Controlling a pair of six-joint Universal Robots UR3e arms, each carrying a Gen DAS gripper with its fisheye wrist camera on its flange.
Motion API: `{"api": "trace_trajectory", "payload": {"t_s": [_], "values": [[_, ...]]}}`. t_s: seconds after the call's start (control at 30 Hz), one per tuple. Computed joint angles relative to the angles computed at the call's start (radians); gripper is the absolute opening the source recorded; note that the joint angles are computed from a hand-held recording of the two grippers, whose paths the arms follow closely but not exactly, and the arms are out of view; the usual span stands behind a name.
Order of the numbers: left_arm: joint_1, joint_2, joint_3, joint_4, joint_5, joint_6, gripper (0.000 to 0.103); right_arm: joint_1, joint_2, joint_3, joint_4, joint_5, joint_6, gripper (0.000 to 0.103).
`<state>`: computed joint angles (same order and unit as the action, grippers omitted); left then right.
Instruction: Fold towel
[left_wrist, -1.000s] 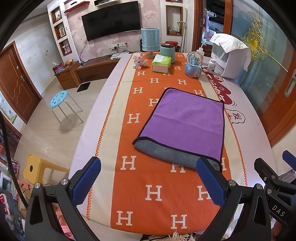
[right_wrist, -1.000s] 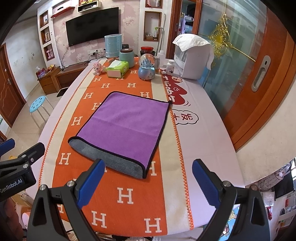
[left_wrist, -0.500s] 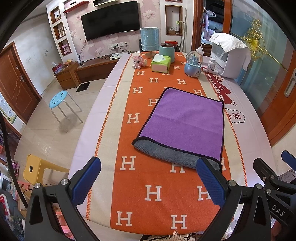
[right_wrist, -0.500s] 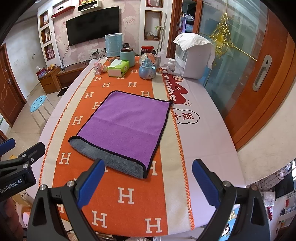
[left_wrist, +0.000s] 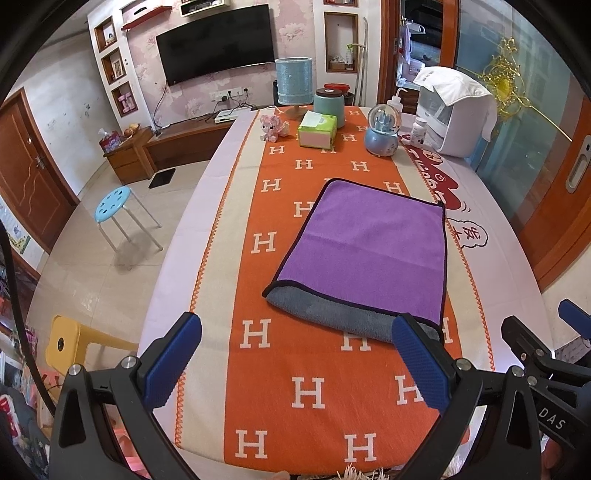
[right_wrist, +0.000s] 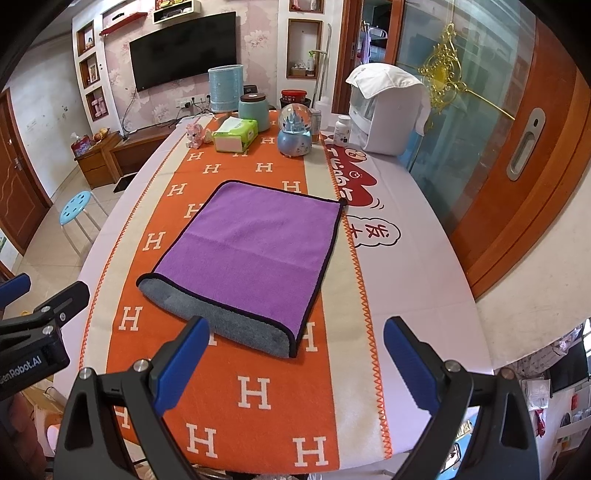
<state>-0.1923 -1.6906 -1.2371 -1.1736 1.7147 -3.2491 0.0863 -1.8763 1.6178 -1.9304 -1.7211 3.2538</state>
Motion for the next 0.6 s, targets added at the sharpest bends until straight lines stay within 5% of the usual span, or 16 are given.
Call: {"api": "trace_trajectory", "payload": {"t_s": [0.6], "values": [[0.082,-0.138,0.096,0.017,-0.091,0.12,0.103,-0.015,0.088,-0.008,-0.036,0.021,0.017,0.096]]}}
